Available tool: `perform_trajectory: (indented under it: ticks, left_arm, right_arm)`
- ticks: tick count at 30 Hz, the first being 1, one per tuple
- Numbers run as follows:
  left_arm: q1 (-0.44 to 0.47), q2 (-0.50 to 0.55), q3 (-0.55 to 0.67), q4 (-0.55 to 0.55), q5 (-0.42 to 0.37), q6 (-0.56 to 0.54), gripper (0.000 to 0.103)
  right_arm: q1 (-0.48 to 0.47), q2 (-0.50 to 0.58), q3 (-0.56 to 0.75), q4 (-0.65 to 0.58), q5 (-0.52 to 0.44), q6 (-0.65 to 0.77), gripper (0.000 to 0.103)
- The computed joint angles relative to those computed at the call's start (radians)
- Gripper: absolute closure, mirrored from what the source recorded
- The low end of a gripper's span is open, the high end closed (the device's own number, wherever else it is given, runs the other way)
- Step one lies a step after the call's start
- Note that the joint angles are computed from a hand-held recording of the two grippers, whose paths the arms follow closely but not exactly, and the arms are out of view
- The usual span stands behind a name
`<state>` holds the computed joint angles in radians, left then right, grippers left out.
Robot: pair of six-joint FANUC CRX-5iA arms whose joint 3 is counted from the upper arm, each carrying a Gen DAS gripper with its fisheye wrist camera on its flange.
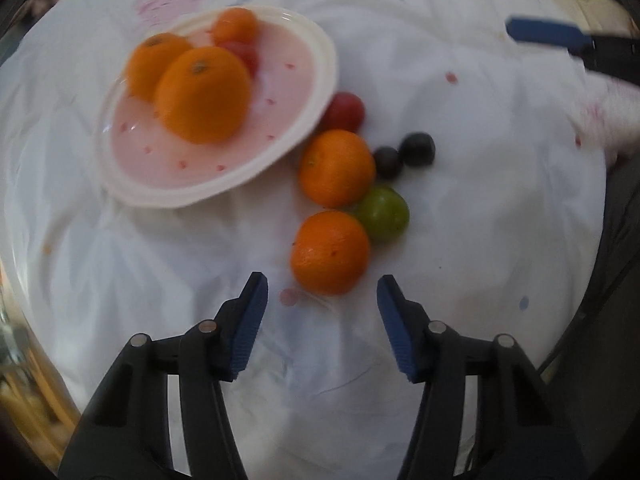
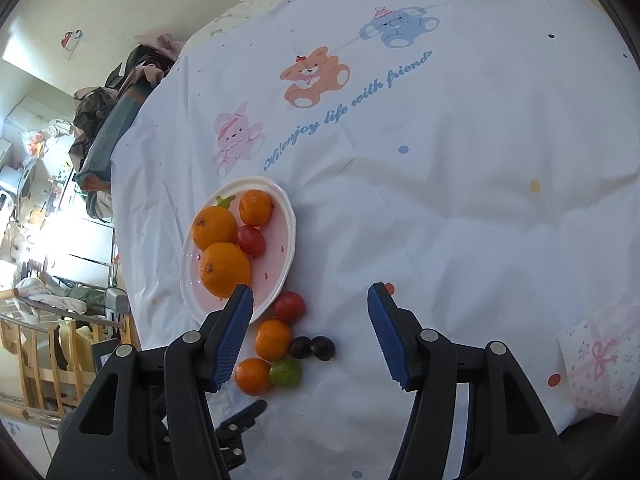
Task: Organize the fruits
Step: 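Move both grippers back toward the remaining fruit cluster, then grasp a mandarin with the left gripper and lift it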
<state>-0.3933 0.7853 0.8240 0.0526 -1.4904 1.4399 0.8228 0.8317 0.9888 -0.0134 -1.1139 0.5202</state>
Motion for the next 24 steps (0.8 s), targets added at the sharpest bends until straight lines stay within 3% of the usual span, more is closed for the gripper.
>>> perform_trajectory:
  ticks: [6,9,12,18,24]
  left_arm:
    - [-0.018,0.098,0.16,-0.029,-0.078,-0.038,0.05]
    - [-0.02,0.145,0.233,-0.023,-0.128,-0.059,0.067]
    - [-0.015,0.161,0.257,-0.006,-0.147,-0.03,0.069]
    - [0.001,0.09,0.176,-0.005,-0.114,-0.004,0.07]
    - [0.037,-0.079,-0.02,0.017,0.027,0.105,0.07]
  right_arm:
    - [-0.006,0.005,0.009,-0.02,0.0,-0.002,0.041]
    - [-0.006,0.002,0.003,-0.02,0.007,0.003,0.041]
    - [-0.006,-0.006,-0.01,-0.019,0.023,0.004,0.041]
    - [-0.008,-0.018,-0.028,-0.021,0.044,0.0,0.041]
    - [-0.007,-0.01,-0.012,-0.031,0.041,0.016,0.041]
